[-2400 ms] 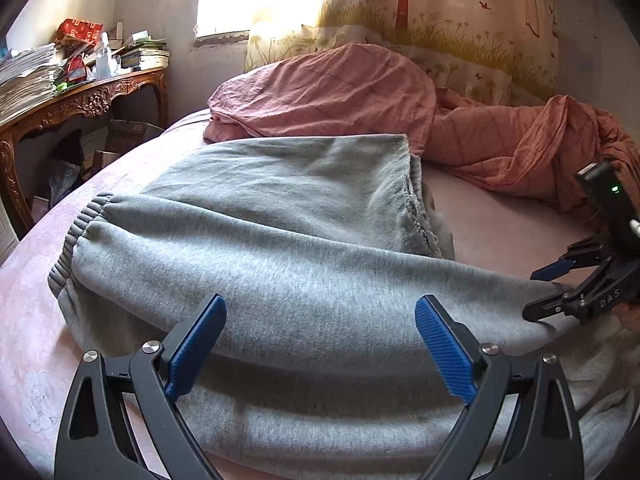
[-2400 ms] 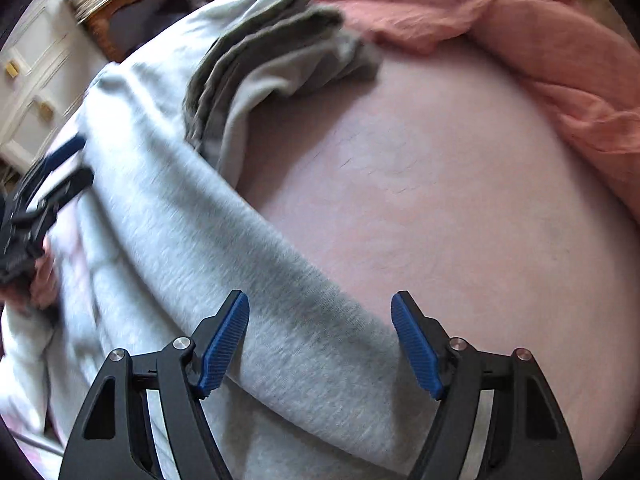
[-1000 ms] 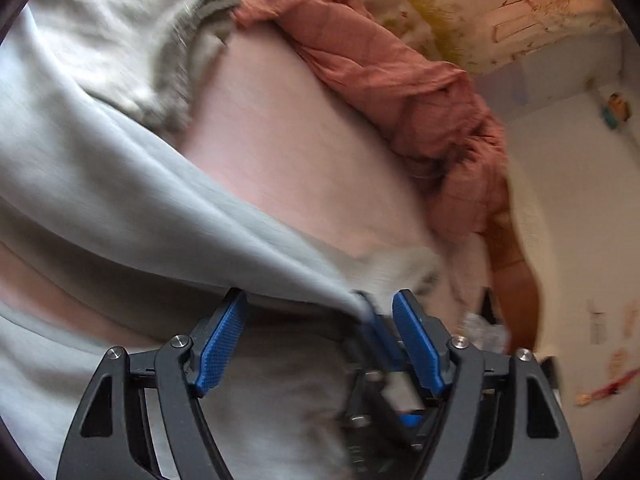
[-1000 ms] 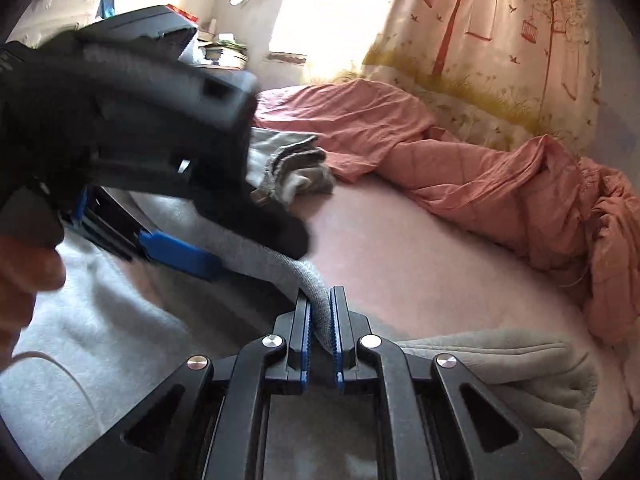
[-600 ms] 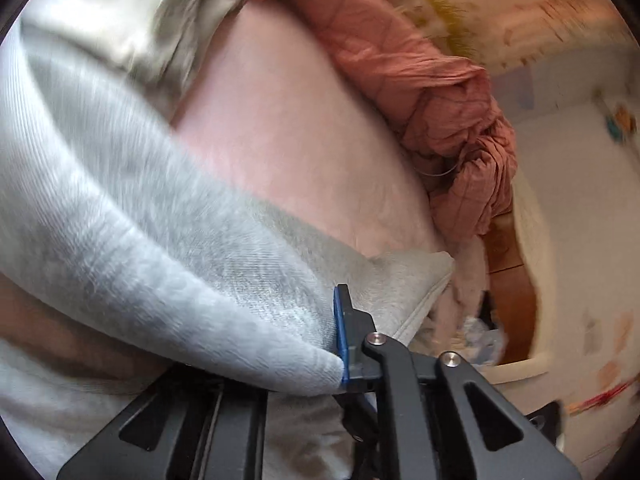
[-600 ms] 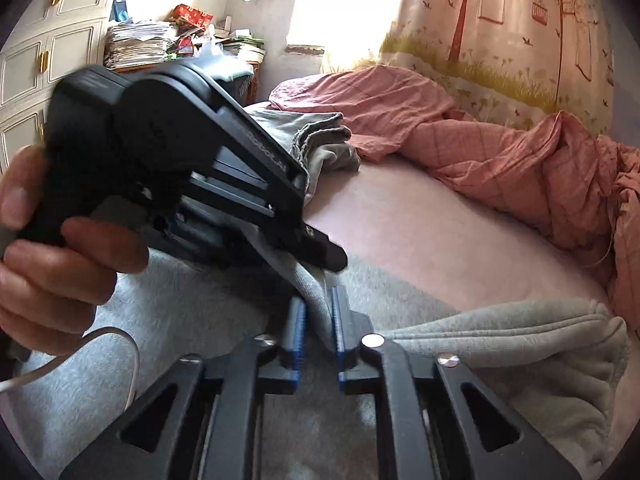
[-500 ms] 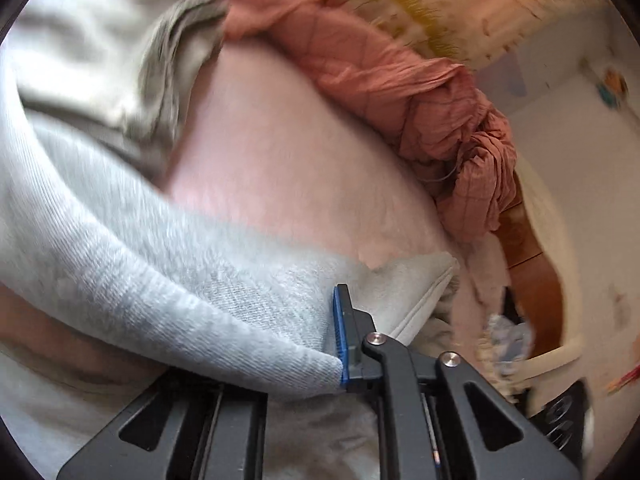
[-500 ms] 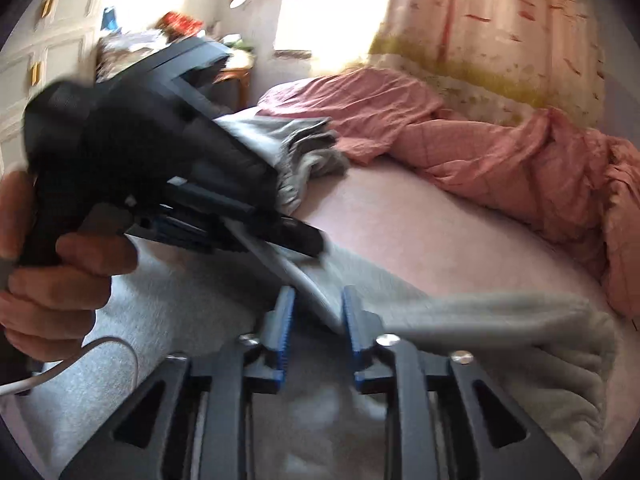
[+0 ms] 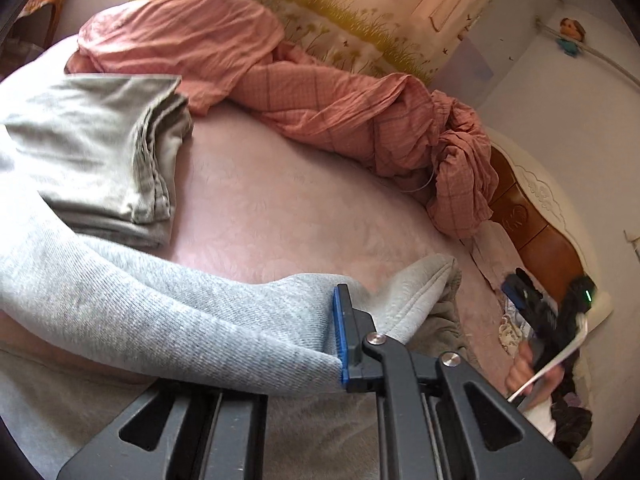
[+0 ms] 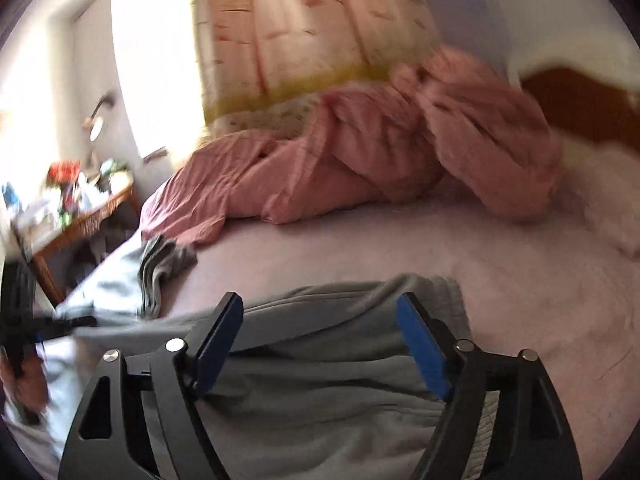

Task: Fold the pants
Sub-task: 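Grasp the pant leg with the left gripper while the right gripper grasps the cuff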

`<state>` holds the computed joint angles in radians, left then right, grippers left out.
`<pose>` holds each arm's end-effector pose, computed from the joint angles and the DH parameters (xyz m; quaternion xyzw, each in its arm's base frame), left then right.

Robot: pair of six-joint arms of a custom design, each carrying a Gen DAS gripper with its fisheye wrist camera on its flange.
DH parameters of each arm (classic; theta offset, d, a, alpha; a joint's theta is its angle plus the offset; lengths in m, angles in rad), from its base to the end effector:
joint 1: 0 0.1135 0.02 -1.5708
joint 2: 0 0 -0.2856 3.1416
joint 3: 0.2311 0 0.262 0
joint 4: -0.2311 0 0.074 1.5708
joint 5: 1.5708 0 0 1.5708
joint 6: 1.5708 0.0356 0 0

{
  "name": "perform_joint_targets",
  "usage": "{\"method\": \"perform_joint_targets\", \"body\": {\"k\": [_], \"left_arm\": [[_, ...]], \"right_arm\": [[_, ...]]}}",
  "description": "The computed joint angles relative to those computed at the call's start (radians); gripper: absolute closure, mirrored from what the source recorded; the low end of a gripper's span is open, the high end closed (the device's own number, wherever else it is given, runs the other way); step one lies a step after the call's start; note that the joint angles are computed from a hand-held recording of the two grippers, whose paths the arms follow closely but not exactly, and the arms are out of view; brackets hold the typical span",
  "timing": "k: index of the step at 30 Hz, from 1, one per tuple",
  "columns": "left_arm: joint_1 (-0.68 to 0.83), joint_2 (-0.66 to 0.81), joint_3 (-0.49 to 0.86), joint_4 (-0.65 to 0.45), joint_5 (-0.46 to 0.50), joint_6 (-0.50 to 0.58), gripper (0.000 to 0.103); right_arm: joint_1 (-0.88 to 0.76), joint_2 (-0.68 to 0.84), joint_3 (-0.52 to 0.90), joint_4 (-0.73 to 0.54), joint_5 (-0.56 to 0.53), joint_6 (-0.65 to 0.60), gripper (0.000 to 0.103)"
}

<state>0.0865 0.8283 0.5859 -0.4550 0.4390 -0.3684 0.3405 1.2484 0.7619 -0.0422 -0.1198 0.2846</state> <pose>0.1710 -0.0004 0.2527 -0.1097 0.8824 -0.2533 0.3810 0.2601 0.0967 0.2630 -0.0540 0.8646 0.2022 0.4569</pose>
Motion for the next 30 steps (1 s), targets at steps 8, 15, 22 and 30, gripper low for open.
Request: {"method": "perform_joint_targets", "body": {"k": [8,15,22,30], "left_arm": [[-0.091,-0.03,0.003,-0.023,-0.14,-0.01,0.093],[-0.155,-0.072,-0.007,-0.032,-0.224,-0.022,0.092],[-0.204,-0.096,0.012,-0.054,-0.28,-0.012,0.092],[-0.31,-0.213,0.062,-0.169,-0.425,-0.046,0.092]], "right_arm": [[-0.112,0.452,0.438,-0.344,-0.161,0.346,0.023],[-0.032,0.833,1.02,-0.903,0.068,0.397,0.023],[-0.068,0.797,0.928,-0.861,0.042,0.402,0.085],[-0.139,0.361,0.525,-0.708,-0.072,0.243,0.087]]}}
